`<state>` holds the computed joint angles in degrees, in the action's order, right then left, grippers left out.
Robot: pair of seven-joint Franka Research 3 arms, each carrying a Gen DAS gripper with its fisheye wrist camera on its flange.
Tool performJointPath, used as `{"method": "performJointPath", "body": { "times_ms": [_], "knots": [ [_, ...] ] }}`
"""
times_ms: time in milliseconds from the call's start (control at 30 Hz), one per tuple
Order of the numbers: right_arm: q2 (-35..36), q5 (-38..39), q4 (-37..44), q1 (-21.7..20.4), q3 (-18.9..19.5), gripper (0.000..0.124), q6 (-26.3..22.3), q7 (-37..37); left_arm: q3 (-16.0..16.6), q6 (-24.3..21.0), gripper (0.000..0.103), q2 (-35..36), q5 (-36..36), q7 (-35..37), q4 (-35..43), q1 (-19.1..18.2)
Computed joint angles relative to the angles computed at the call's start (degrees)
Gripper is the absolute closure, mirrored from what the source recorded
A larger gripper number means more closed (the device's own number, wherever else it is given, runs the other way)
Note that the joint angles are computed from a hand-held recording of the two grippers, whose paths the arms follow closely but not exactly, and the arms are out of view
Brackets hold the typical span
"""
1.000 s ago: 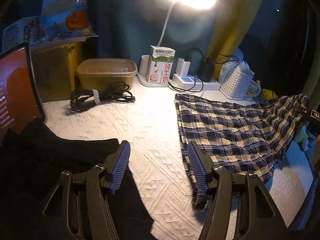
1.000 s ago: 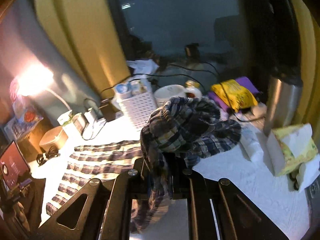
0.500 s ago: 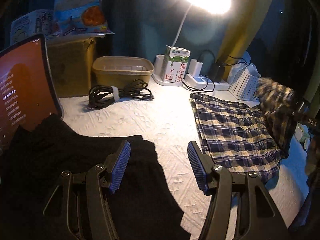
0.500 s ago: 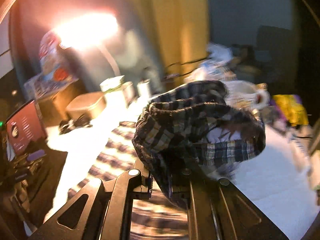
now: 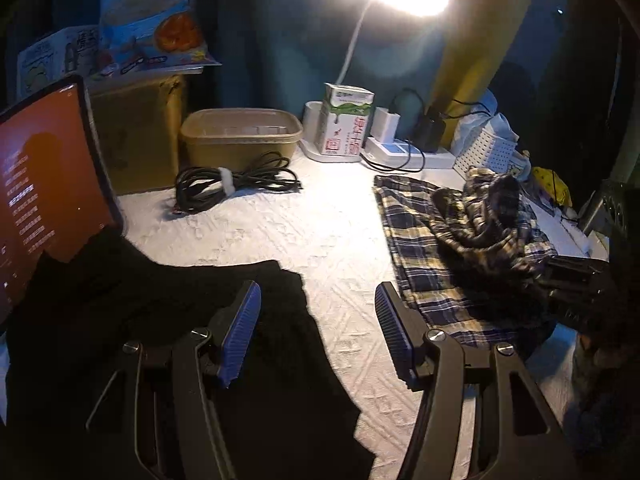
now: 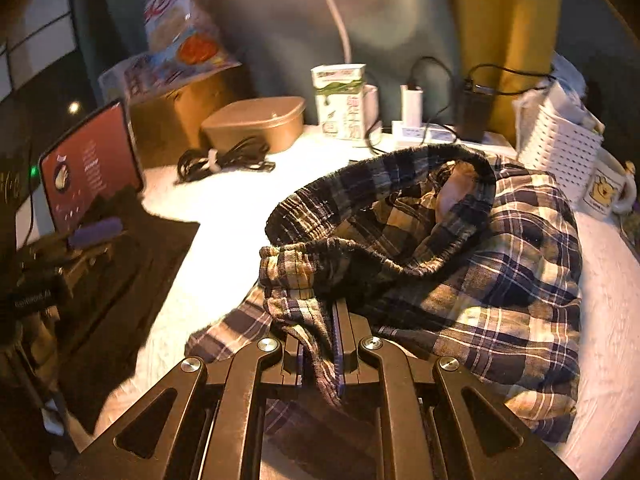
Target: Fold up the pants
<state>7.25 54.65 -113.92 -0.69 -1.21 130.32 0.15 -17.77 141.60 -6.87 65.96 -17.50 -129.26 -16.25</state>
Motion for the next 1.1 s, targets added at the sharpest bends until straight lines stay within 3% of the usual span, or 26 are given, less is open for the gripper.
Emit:
{"method": "performJointPath", "body": {
  "times_ms": [100, 133, 200, 233, 267, 300, 467, 600, 700, 900, 1000, 1100],
  "knots": [
    [-0.6, -2.7, -1.1, 0.2, 0.0, 0.112, 0.4, -3.3, 0.2, 0.6, 0.044, 2.0, -0.2, 1.6, 2.5, -0.2],
    [-0.7, -3.6, -1.4, 0.4, 0.0, 0.106, 1.0, -4.0, 0.2, 0.5, 0.044, 2.8, -0.3, 2.4, 3.5, -0.3],
    [-0.4, -2.9, -1.1, -0.1, -0.3, 0.084, -0.7, -5.8, 0.5, 0.5, 0.044, 4.6, -0.4, 4.2, 5.7, -0.7],
    [-0.3, -1.9, -0.6, -0.8, -0.5, 0.057, -2.8, -6.8, 0.7, 0.4, 0.044, 5.5, -0.4, 5.1, 7.0, -1.0],
    [-0.3, -0.5, -0.2, -1.6, -0.8, 0.039, -5.2, -8.4, 0.8, 0.3, 0.044, 6.4, -0.2, 5.8, 8.3, -1.3],
    [-0.6, 0.9, -0.2, -2.3, -1.1, 0.036, -6.6, -10.2, 1.0, 0.0, 0.044, 7.2, -0.1, 6.5, 9.4, -1.7],
    [0.6, 5.2, 3.1, -4.4, -2.4, 0.036, -9.2, -12.0, 2.2, -1.2, 0.043, 12.3, 1.0, 10.5, 16.6, -3.9],
    [4.2, 7.1, 8.1, -6.5, -2.7, 0.036, -8.0, -10.1, 4.0, 1.6, 0.026, 18.2, 0.7, 15.7, 23.6, -5.4],
    [8.1, 6.7, 12.7, -8.1, -2.4, 0.036, -6.1, -6.0, 5.6, 3.1, 0.026, 23.1, -1.7, 22.0, 29.0, -6.5],
    [14.4, 6.4, 20.3, -12.0, -0.4, 0.036, -5.7, 0.1, 8.1, 0.1, 0.026, 31.3, -11.1, 34.7, 39.4, -8.2],
    [15.4, 6.0, 21.2, -12.9, 0.8, 0.036, -5.4, 0.9, 10.7, -0.2, 0.026, 31.7, -11.4, 34.6, 39.7, -9.5],
    [15.7, 5.4, 21.2, -13.3, 1.5, 0.037, -5.7, 0.6, 12.5, -1.5, 0.041, 29.5, -11.0, 29.7, 36.1, -9.6]
  ]
}}
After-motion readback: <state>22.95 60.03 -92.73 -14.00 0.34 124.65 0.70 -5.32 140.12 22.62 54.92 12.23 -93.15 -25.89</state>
